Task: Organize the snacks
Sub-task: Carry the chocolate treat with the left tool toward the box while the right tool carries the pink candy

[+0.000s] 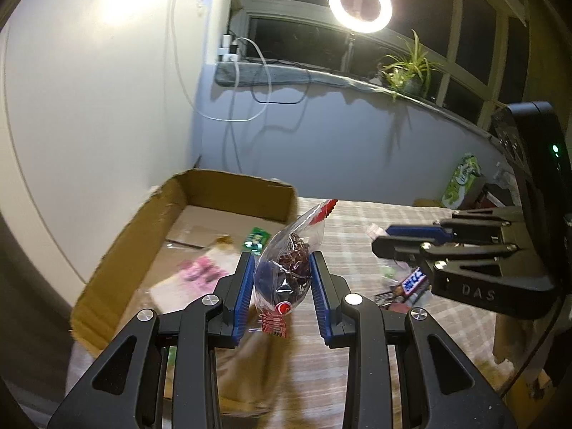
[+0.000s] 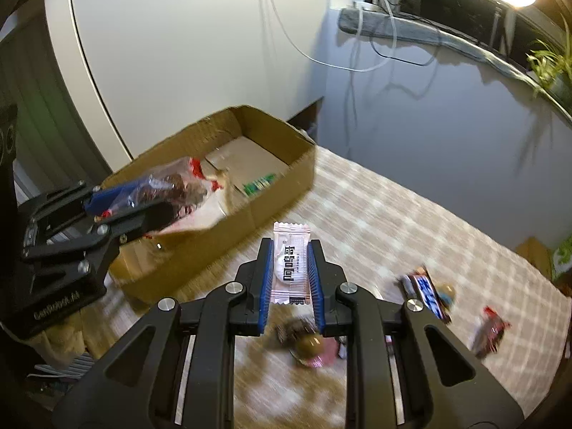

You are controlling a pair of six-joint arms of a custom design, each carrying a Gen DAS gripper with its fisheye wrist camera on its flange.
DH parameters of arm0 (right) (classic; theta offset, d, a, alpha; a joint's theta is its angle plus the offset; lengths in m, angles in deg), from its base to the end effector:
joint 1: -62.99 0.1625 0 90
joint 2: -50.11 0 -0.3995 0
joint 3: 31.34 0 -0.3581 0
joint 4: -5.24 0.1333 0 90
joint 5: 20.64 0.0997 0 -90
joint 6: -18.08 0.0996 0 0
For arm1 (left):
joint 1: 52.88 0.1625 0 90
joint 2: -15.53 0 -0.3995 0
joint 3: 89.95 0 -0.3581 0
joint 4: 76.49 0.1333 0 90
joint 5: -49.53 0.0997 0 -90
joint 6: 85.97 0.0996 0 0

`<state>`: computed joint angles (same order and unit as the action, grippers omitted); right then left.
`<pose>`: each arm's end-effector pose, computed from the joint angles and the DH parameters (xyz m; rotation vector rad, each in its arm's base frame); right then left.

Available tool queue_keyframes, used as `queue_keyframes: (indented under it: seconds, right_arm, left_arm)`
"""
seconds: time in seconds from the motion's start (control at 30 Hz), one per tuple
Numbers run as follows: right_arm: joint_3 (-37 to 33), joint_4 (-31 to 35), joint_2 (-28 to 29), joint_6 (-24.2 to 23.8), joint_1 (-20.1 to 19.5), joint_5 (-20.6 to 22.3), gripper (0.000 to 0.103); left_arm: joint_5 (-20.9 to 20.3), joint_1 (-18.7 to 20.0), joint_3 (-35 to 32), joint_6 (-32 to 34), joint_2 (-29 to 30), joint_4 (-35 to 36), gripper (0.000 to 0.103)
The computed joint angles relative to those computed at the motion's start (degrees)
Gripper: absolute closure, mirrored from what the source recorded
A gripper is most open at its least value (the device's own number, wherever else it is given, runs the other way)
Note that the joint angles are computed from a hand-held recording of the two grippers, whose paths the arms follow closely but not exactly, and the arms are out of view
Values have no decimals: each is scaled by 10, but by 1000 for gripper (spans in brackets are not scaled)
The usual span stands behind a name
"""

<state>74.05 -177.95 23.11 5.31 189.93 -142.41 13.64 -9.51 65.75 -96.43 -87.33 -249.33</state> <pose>0.3928 -0.3878 -0.0633 1.0099 -2.4098 0.4872 -0.0296 -0.3224 0.2659 0.4168 2.2954 -1.1082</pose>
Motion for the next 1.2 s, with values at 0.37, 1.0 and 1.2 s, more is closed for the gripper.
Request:
queue_keyframes:
  seconds: [0.37, 1.0, 1.2]
  right_arm:
    - [-107, 61, 62, -11, 6, 28, 83]
    - [-205, 125, 121, -12, -9, 62, 83]
    - [-211, 120, 123, -10, -9, 59, 66]
  left_arm:
    - [14, 34, -5, 14, -45, 20, 73]
    - [20, 81, -14, 28, -39, -6, 73]
    - [28, 79, -13, 25, -44, 2, 72]
